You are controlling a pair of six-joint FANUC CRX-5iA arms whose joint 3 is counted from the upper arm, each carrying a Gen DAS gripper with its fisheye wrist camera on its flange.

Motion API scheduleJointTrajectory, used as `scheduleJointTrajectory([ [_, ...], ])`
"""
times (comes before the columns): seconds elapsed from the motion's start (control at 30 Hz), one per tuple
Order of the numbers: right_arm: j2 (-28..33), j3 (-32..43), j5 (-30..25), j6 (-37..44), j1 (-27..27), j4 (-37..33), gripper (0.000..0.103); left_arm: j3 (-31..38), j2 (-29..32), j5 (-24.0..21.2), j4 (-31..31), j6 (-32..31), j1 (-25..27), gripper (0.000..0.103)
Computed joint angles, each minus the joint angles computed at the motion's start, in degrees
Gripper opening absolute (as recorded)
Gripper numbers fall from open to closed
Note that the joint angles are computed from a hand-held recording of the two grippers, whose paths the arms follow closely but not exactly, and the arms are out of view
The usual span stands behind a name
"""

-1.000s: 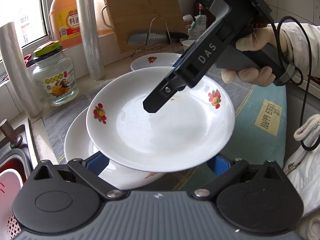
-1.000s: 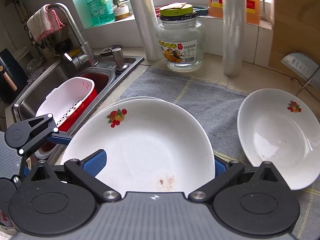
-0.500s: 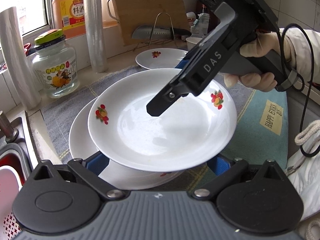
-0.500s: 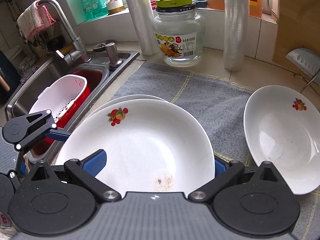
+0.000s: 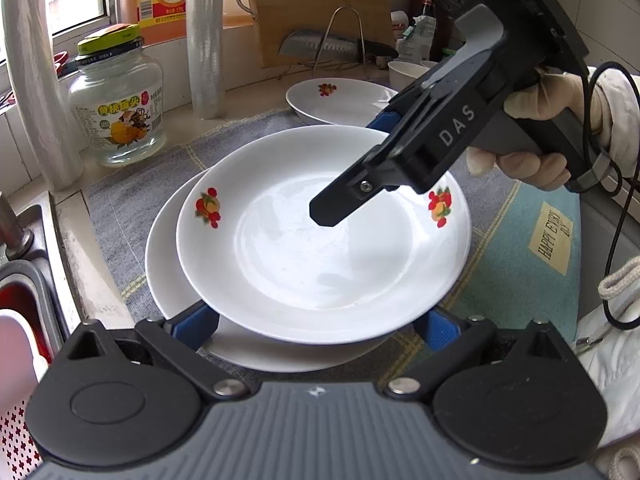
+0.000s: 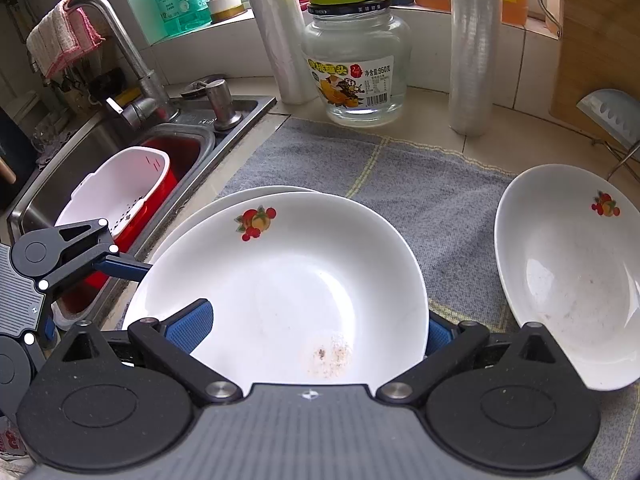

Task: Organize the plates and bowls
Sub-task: 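Lower the held plate onto the plate stack on the towel with the right gripper, then open the right gripper and release the plate onto the stack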

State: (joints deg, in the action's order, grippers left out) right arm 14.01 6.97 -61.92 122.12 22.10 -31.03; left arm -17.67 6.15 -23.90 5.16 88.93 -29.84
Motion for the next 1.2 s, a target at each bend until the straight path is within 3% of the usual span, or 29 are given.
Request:
scheduleJointTrajectory([
  [0.77,-1.59,-1.19,0.27,-1.01,-0.40,-0.50,0.103,4.35,0.57,-7.57,-3.32,-0.04,-0.02,0.102],
  [1.2,-2.16,-1.81,0.52,-1.14,-0.20,0.00,0.103,4.45,0.55,-7.73,-3.70,0.29,0.07,0.102],
])
